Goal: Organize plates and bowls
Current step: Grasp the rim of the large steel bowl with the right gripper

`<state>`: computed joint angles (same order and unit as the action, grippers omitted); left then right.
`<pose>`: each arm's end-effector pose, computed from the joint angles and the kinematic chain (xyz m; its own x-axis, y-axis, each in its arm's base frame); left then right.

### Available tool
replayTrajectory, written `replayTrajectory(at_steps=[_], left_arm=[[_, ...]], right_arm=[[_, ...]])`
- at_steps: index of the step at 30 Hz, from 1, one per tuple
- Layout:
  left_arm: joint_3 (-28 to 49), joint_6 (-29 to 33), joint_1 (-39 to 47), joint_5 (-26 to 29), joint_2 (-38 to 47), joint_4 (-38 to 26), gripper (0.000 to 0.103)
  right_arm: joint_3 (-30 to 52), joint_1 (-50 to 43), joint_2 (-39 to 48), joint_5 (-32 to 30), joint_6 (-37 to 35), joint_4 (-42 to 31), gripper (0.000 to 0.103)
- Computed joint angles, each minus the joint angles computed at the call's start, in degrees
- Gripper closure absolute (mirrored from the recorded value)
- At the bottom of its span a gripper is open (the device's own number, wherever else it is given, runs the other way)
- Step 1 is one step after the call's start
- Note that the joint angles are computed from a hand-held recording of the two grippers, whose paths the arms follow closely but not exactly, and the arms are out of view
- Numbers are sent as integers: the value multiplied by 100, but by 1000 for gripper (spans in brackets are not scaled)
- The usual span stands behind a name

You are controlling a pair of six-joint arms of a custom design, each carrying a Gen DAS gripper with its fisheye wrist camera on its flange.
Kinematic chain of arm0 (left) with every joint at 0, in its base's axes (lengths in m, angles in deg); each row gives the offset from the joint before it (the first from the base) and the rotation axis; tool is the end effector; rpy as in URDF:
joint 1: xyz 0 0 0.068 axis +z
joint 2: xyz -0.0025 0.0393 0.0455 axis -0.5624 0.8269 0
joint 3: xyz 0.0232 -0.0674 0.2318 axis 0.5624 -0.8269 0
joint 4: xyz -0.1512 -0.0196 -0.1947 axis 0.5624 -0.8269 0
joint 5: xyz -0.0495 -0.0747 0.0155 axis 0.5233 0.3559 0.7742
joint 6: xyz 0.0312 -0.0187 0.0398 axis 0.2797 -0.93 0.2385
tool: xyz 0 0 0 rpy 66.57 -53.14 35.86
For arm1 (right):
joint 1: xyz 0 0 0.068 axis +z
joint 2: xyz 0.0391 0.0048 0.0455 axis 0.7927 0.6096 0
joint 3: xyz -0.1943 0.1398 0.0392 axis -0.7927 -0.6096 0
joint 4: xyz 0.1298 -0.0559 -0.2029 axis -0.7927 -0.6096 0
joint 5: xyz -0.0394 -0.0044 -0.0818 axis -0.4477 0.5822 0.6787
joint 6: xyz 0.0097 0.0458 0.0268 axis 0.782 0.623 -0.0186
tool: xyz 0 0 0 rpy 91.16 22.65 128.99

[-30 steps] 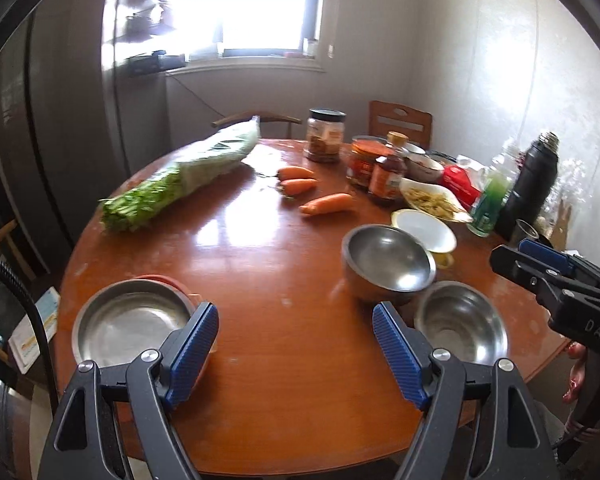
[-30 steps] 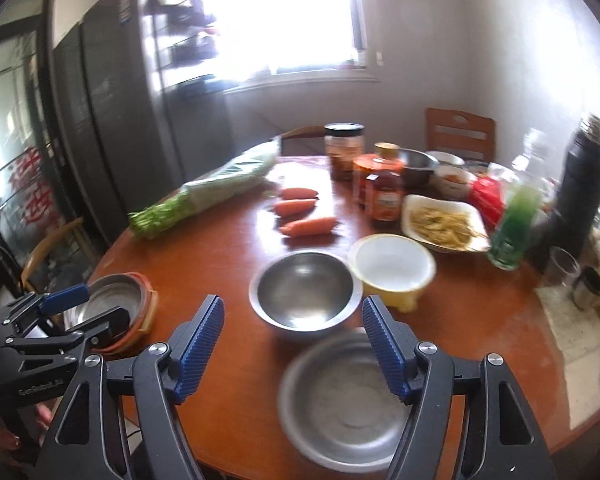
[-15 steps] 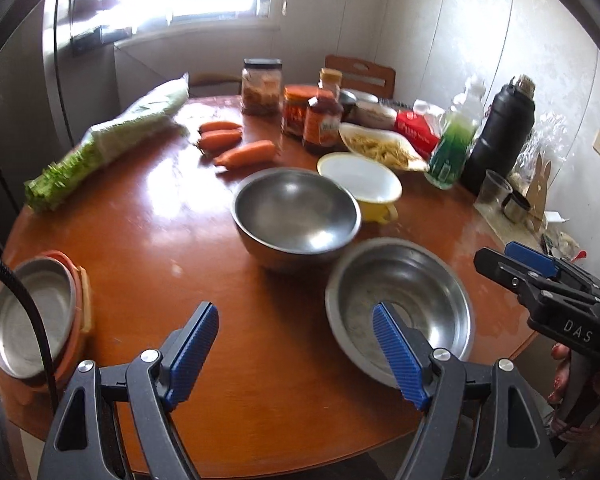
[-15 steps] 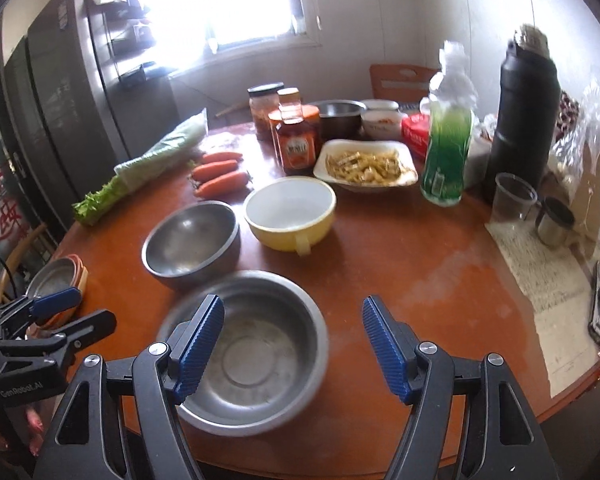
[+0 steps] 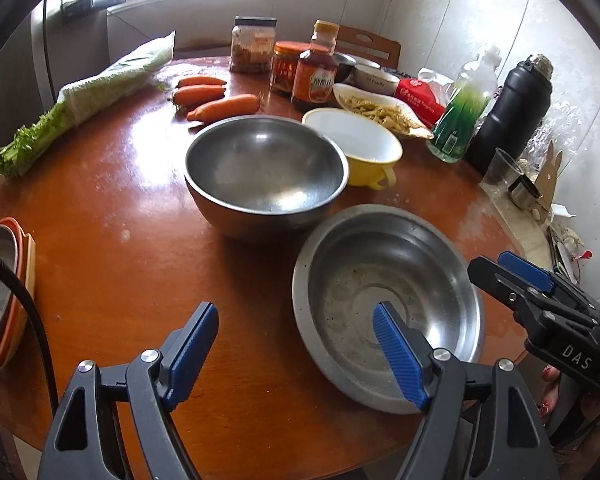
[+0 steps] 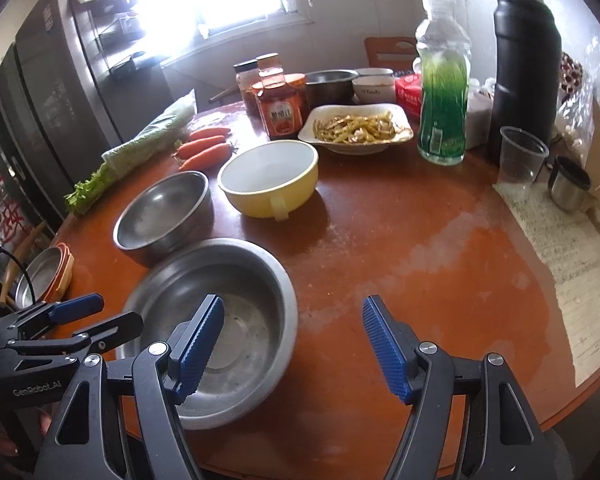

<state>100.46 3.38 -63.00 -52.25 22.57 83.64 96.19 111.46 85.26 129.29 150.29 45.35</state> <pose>0.2683 -0.1583 0.0693 -0.6756 0.4857 -0.5547 0.6637 0.7283 -0.1706 0.1349 0.1796 0.0712 -0.6133 0.4446 -0.6528 0.4476 0.8766 0.1766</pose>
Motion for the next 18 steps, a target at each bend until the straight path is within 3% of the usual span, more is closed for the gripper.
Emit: replayTrajectory(at_steps=[7,18], left_arm=[[118,-139,-90,-71,287,85,24],[189,-206,-99,-52,591,272,24]], right_arm=[[-54,-132,265,-138,-336,404,30],[56,-342,793,-448,-1026,1102,70]])
